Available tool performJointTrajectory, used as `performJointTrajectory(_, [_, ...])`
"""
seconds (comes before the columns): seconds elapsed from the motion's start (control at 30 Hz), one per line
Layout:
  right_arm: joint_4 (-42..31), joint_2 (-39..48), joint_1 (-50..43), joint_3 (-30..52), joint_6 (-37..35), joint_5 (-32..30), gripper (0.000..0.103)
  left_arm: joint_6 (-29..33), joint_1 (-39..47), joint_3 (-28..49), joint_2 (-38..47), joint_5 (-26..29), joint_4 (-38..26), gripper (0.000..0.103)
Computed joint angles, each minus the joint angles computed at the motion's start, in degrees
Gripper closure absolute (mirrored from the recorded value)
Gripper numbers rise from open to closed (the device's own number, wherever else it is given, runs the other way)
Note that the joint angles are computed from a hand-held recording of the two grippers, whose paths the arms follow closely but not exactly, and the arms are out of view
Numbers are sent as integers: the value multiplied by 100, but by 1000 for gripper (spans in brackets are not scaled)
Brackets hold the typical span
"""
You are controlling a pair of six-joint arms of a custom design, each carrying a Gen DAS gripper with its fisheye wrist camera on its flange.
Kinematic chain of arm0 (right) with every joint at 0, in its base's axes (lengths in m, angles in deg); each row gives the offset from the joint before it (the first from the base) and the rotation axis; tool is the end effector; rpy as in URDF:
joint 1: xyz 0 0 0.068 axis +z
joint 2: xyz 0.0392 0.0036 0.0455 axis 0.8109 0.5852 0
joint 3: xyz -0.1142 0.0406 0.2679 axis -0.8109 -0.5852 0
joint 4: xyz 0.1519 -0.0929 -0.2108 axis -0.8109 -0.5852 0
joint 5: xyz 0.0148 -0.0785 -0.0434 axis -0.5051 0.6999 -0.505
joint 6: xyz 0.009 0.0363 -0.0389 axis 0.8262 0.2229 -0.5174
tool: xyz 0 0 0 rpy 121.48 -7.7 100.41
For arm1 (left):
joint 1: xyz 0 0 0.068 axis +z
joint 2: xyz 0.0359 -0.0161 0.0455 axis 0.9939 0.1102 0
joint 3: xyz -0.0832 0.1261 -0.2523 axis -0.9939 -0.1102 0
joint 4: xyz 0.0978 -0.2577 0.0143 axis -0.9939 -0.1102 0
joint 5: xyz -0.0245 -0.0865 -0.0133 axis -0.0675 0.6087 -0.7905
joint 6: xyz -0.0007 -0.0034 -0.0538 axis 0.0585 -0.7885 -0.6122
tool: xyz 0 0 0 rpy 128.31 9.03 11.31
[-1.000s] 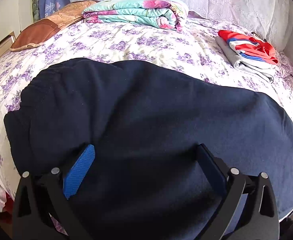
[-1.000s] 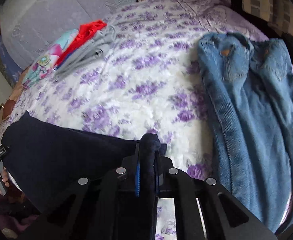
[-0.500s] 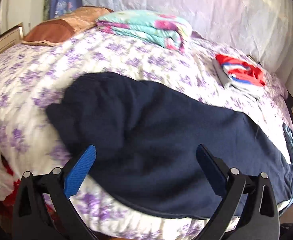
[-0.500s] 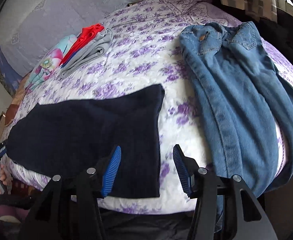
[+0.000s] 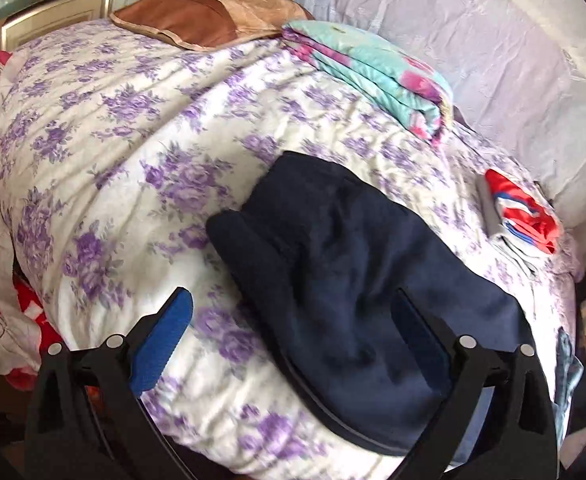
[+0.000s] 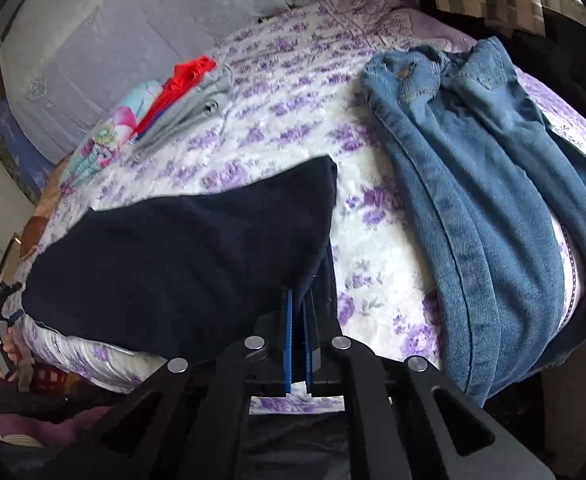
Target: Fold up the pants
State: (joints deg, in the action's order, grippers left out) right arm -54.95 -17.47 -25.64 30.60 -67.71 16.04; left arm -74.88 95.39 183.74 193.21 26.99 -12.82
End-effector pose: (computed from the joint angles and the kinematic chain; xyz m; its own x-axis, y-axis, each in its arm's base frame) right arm 0.0479 -0.1456 0.2265 -0.4342 0.6894 -0.5798 0.6236 0.6945 0.3589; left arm 0.5191 0.0902 0.2074 -0.8405 -0.0970 -0.5331 0.1290 0.9197 -0.3707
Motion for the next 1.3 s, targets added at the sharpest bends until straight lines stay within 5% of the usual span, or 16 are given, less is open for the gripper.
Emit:
performJointTrajectory(0.1, [188,-176,320,5,263,12,89,37,-72,274,162,6,-249,6])
performJointTrajectory(0.17, [400,-196,727,-73,492,297,89,-88,-159,465,324,-208,-172,32])
performJointTrajectory(0.2, [467,-183,876,-112,538,419,90,-45,-205,874,573,-294,-466,64])
performJointTrajectory(0.37, [572,-317,1176,-346,563,985,91,-157,-149,1674,1034,-247,-939,85])
performJointTrajectory(0.5, [823,118,641,-629,169,543,94,-139,-8,2181,1439,-74,-1215,84])
performJointTrajectory(0.67, [596,-142,51,-572,-48,107,86,3,-67,1253,836,-450,-699,79])
performJointTrajectory(0.73, [384,-252,-610,-524,-215,-310,50,-42,-35,664,392,-748,-437,52])
performJointTrajectory(0.77, [250,-255,-977,-505,-331,-579,44,-54,12,299,121,-738,-226,50])
performJointTrajectory(0.9, [-425,150,-1797,-608,-947,-1413,43,167,-93,-1503,-1326,-457,910,40])
performJointTrajectory(1.03, [89,-144,-1679,-1259,-290,-1613,38,758,-794,-2833,-2367,161,1528,23])
performJointTrajectory(1.17, [94,813,-2335,-1472,-581,-2410,34,1273,-1686,-3210,-2383,469,1397,23])
performJointTrajectory(1.3, [-907,2732,-2867,-1131,-2263,-2848,28,1453,-2287,-3101,-1874,571,1250,23])
